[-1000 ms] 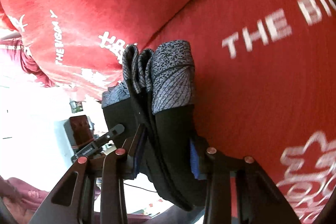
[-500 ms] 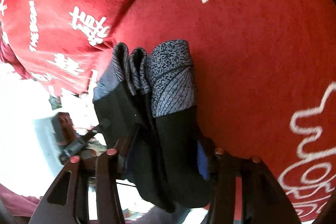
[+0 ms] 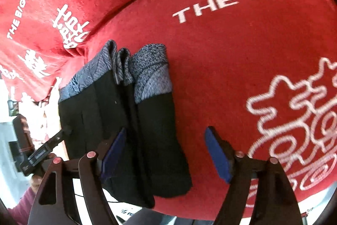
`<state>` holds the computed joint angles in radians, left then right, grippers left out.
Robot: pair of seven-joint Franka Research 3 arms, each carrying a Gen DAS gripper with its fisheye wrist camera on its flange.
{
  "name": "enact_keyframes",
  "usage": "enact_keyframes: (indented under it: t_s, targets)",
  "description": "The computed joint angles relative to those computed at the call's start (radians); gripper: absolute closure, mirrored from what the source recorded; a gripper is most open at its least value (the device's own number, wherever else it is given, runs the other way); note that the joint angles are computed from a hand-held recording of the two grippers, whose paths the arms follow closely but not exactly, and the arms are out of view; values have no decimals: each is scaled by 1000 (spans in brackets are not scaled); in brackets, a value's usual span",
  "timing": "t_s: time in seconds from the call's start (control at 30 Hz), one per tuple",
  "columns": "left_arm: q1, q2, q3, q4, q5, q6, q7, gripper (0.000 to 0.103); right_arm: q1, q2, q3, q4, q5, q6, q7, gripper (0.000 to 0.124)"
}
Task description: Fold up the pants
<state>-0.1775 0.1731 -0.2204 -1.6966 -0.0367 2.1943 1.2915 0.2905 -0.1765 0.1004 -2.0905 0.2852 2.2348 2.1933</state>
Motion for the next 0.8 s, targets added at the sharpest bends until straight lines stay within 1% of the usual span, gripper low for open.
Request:
enact_keyframes:
  t_s: [0.13,0.2,0.27,0.33,0.4,0.57,0.8]
  targets:
    - [-12,-47,-1,-36,48,-28,6,0,-3,-36,32,3,-107,-54,109,41]
    - [-18,-68,-4,-49,50,-49,9,0,0,-58,51,5,-159,-83,162,38]
    - [-23,-92,-5,-63,47,-63,14,0,3,-79,72,10,-220,-110,209,32]
    - [-31,-126,-6,-85,60,-65,8,0,9,-85,96,35,-288,-154,252,21]
    - [-40,-158,-8,-102,83,-64,-2,0,21,-93,114,58,-334,-195,280,21]
    - [-60,-218,-11,-111,134,-108,-11,0,57,-100,126,112,-329,-274,312,21]
    - [-66,-295,-1,-114,115,-183,-13,0,92,-91,154,197,-328,-370,408,21]
